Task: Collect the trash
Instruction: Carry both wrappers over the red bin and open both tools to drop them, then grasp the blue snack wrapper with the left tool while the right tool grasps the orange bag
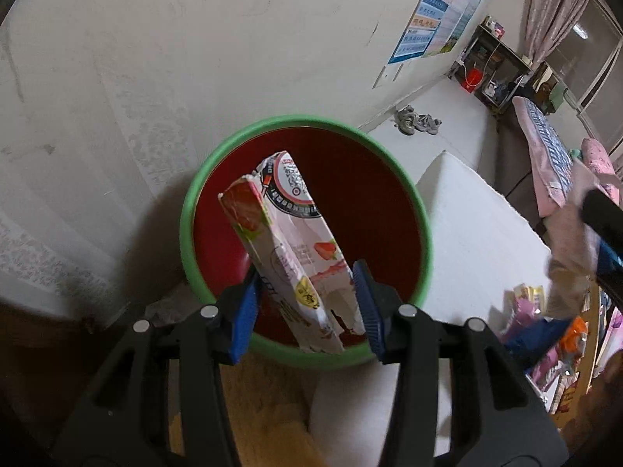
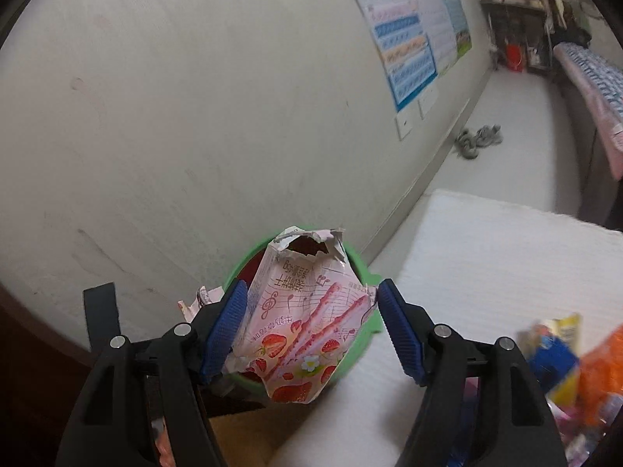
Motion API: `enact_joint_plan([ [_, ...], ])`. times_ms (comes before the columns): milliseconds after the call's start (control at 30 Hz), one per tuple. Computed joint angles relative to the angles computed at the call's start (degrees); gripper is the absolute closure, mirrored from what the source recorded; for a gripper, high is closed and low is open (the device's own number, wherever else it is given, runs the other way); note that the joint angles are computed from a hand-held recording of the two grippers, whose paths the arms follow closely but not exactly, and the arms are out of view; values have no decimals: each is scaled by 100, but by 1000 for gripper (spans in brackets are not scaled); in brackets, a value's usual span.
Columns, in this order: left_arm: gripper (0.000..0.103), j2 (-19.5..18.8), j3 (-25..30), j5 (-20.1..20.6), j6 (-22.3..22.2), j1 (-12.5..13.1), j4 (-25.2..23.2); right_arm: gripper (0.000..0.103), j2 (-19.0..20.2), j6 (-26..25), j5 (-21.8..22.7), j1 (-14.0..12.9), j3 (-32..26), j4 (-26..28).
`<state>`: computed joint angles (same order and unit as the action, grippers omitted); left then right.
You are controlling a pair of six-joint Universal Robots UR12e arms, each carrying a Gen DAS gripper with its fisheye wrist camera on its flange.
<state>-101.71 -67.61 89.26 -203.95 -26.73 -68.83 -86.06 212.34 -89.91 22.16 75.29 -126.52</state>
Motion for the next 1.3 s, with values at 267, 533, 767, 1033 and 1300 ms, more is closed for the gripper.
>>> enact_joint_plan([
  [267, 33, -48, -42, 95, -79, 45, 20, 26, 303, 106, 372, -119, -146, -118],
  [533, 32, 141, -279, -92, 44, -80, 207, 26, -523, 534, 160, -101, 697, -573],
  [767, 31, 50, -179, -627, 648, -532, 605, 26, -1557, 964, -942, 216, 1625, 100],
  [1033, 23, -458, 556, -842, 1437, -1138, 425, 26, -2363, 1870, -1657, 383, 2260, 870],
  [1300, 78, -590, 858, -863, 1204, -1236, -280, 26, -2688, 2124, -1802, 229, 2455, 727],
])
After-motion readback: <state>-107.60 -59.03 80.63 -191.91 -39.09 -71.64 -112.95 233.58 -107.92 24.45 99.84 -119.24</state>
